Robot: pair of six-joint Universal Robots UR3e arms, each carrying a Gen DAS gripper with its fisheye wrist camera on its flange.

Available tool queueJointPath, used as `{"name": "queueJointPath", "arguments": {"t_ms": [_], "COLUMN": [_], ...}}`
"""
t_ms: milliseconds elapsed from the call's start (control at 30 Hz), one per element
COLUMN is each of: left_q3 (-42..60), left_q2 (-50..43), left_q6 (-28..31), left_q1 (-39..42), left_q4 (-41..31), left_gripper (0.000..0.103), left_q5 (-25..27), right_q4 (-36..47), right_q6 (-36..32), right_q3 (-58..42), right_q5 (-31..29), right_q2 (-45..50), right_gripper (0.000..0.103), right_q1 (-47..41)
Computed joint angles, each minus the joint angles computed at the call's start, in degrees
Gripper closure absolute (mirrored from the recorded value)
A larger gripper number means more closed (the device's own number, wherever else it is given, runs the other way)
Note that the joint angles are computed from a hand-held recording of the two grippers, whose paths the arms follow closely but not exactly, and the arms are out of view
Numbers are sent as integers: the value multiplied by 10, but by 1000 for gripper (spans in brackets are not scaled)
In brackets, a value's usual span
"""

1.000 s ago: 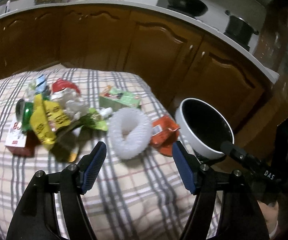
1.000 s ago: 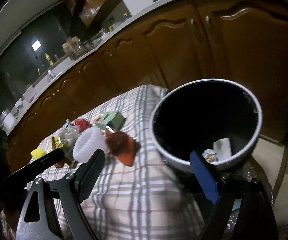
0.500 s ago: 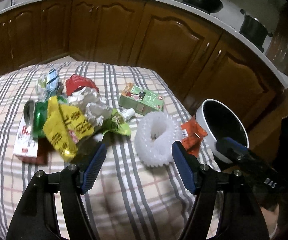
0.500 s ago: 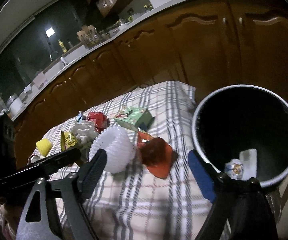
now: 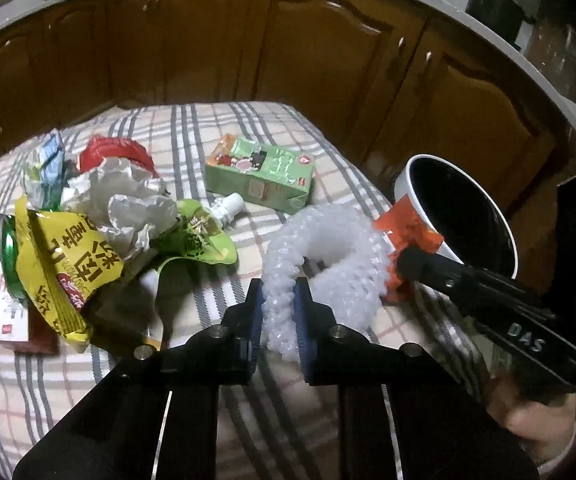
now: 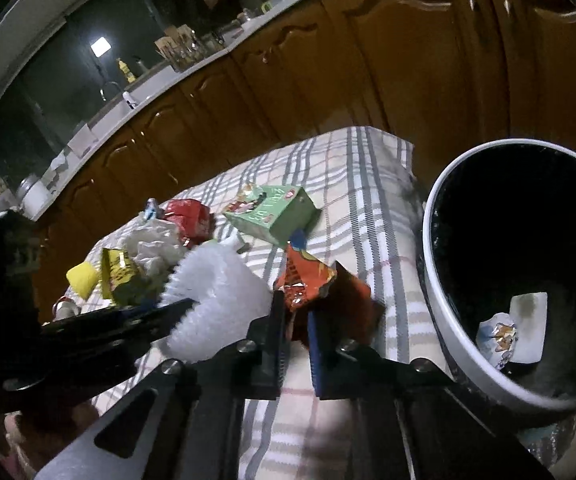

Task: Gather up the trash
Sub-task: 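Grasp the orange wrapper with the right tool while the left tool grasps the white foam net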

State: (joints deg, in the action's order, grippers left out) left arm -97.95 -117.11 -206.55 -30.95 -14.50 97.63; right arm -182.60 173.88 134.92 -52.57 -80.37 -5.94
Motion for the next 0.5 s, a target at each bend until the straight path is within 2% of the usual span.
{"name": "queueJointPath", "arguments": {"t_ms": [233, 500], "left_q3": [-19, 22], "left_q2": [32, 22], "left_q6": [-4, -10], "left_q1": [-10, -32], "left_q4": [17, 4], "left_gripper": [91, 91], "left_q5": [-5, -2], "right_q4": [44, 161], "right_q6": [-32, -98], "right_q3": [61, 120], "right_q5": [43, 88], "right_q2": [-110, -258], "right_gripper": [97, 97], "right_q1": [-58, -161]}}
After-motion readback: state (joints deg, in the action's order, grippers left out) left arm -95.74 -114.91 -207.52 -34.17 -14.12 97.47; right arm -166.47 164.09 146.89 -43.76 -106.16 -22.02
